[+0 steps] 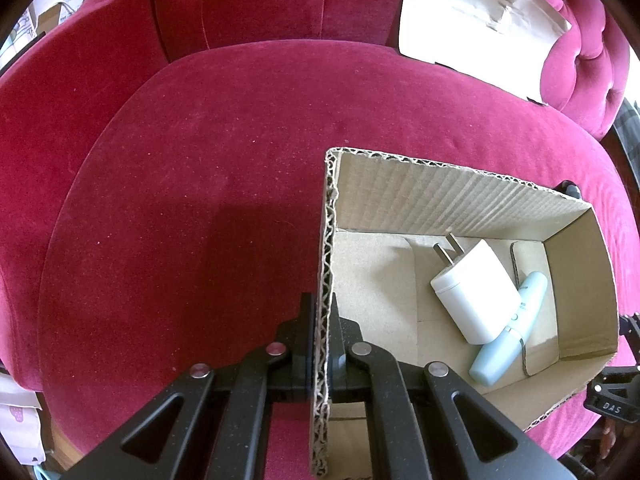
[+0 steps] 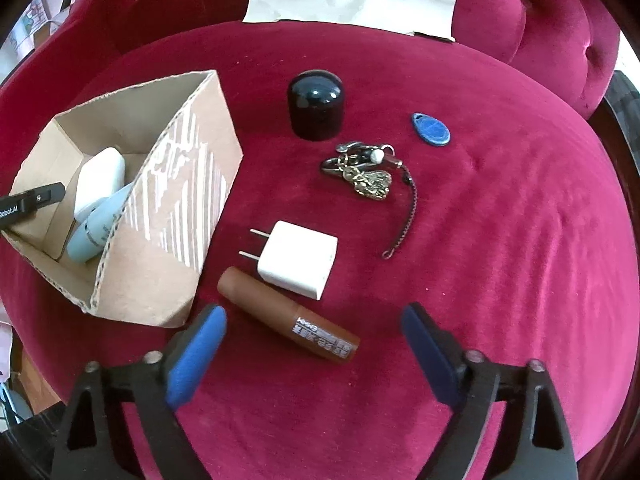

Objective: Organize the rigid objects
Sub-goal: 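Close the right tool on the brown tube and lift it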

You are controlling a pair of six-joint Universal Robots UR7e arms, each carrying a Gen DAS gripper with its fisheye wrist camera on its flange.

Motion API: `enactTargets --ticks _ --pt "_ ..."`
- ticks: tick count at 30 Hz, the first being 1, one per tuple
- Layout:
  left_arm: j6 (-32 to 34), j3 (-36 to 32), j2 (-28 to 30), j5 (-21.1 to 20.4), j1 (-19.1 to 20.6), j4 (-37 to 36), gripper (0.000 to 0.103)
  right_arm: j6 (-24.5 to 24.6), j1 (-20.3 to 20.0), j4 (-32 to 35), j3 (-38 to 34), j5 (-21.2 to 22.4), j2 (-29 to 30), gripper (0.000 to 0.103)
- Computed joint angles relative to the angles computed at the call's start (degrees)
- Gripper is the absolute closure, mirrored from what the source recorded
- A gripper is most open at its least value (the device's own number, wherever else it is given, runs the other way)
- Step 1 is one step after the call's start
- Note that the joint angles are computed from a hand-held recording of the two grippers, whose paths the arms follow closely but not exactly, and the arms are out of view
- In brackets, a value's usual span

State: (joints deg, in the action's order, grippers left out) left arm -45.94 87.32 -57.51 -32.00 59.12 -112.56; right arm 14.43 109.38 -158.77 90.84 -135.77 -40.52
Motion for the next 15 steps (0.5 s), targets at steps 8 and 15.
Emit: enactTargets --ticks 8,15 --pt "0.43 -0.07 -0.02 0.01 0.06 -0.06 0.099 -2.51 0.72 -0.68 -0.94 0.42 0.56 0.079" --pt "0.50 0.31 -0.41 -0.06 -0.02 -0.02 0.099 0.27 0.46 -0.34 -0.93 1.25 -0.17 0.086"
